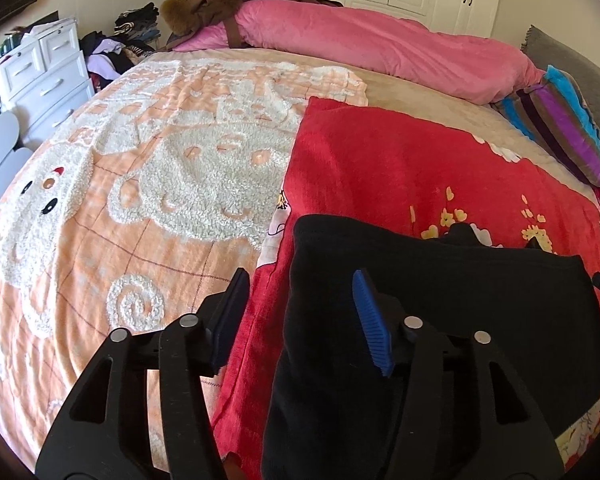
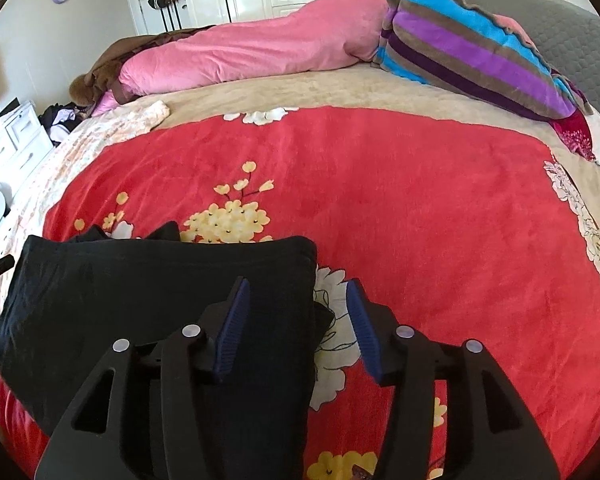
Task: Fold small clothes
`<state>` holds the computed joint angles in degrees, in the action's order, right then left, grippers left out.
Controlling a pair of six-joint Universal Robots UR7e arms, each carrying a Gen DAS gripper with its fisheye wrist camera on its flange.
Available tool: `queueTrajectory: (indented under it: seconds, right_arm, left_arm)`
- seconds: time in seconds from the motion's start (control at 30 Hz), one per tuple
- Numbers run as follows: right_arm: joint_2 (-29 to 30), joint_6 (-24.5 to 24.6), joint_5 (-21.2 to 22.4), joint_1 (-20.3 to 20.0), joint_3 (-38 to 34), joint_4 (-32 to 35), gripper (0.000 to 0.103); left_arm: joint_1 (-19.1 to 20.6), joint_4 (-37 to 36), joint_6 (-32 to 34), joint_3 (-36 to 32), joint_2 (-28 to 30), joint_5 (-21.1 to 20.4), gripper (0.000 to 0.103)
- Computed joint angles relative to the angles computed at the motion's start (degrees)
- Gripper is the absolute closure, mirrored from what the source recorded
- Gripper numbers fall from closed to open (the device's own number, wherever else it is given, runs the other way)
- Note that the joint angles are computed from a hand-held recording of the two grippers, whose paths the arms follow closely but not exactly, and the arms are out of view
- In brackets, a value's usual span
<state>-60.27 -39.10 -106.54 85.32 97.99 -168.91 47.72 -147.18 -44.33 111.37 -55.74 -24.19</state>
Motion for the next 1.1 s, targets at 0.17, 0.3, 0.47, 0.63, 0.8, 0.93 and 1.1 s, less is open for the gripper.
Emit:
queueTrajectory:
  seconds: [0.17, 0.3, 0.47, 0.63, 0.8, 0.93, 1.1]
  right_arm:
    - [-1.58, -0.19, 0.41, 0.10, 1.91, -0.78, 0.049]
    - [-3.07, -0.29, 1.06, 0.30, 3.48, -1.29, 0.049]
    - [-4.72, 0.79, 2.07, 0.50, 4.97, -2.12, 0.039]
    - [-6.42, 1.76, 3.12, 0.76, 6.10, -2.43, 0.038]
    - [-8.45, 2.50, 4.35, 0.89, 7.81, -2.79, 0.036]
    - [-9.71, 2.58, 4.43, 0.83, 9.14, -2.70, 0.036]
    - [-11.30, 3.15, 4.03, 0.50, 11.25, -1.86, 0.036]
  left_arm:
    - [-0.74, 1.78, -0.83, 0.06, -0.80, 0.69, 0.049]
    - [-1.41, 2.43, -1.13, 0.35, -1.61, 1.02, 0.043]
    - [-2.60, 3.07, -1.07, 0.53, -2.27, 1.81, 0.029]
    - [-4.10, 4.16, -1.48, 0.82, -2.92, 3.32, 0.021]
    - [-4.87, 4.61, -1.92, 1.15, -3.41, 3.60, 0.016]
    - [-5.05, 5.77, -2.91, 1.18, -3.63, 3.34, 0.016]
    - [-5.27, 7.84, -4.11, 1.12, -3.74, 2.75, 0.014]
